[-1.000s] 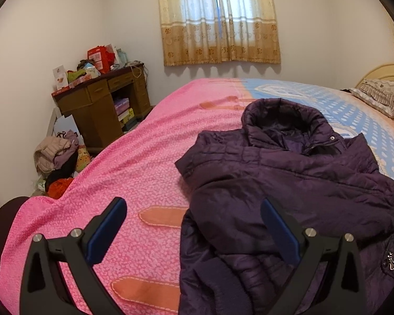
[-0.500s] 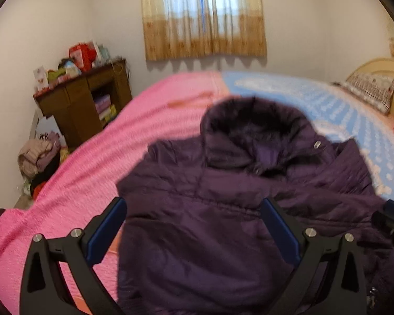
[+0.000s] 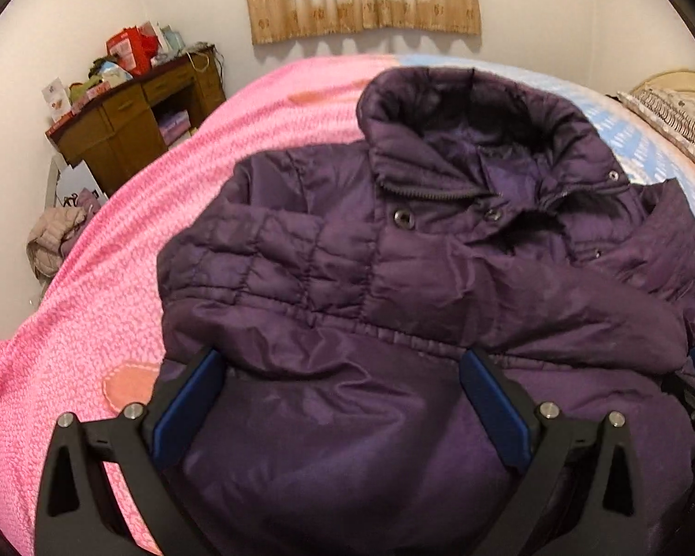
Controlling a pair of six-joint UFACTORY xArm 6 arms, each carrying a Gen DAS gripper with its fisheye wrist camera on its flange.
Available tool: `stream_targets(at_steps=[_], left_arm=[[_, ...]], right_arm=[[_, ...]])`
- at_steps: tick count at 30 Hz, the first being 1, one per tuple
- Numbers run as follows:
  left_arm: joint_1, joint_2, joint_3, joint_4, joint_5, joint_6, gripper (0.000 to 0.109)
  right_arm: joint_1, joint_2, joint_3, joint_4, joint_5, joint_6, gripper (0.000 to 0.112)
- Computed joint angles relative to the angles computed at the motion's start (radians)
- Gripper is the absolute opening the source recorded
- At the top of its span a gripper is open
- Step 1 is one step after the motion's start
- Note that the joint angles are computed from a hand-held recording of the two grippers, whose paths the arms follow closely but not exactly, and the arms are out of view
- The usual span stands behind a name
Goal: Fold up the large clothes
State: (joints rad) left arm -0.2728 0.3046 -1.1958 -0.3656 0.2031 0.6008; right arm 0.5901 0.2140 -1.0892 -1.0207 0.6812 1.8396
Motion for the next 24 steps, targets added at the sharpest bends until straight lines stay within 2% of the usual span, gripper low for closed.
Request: stream_targets(at_steps=[3, 10, 24], left_arm=[[0.006, 0.002, 0.003, 0.129, 0.018, -0.091, 0.103], [0.011, 0.003, 0.001, 0.249, 0.040, -0.187, 0.103], [0.011, 0.012, -0.016, 0.360, 0.048, -0.282, 0.103]], right_arm=[[0.002, 0.015, -0.016, 0.022, 0.013, -0.035, 0.061], [0.014, 0.050, -0.063, 0.068, 0.063, -0.106, 0.062], [0.029, 0.088, -0.118, 0.111, 0.131, -0.174, 0.062]])
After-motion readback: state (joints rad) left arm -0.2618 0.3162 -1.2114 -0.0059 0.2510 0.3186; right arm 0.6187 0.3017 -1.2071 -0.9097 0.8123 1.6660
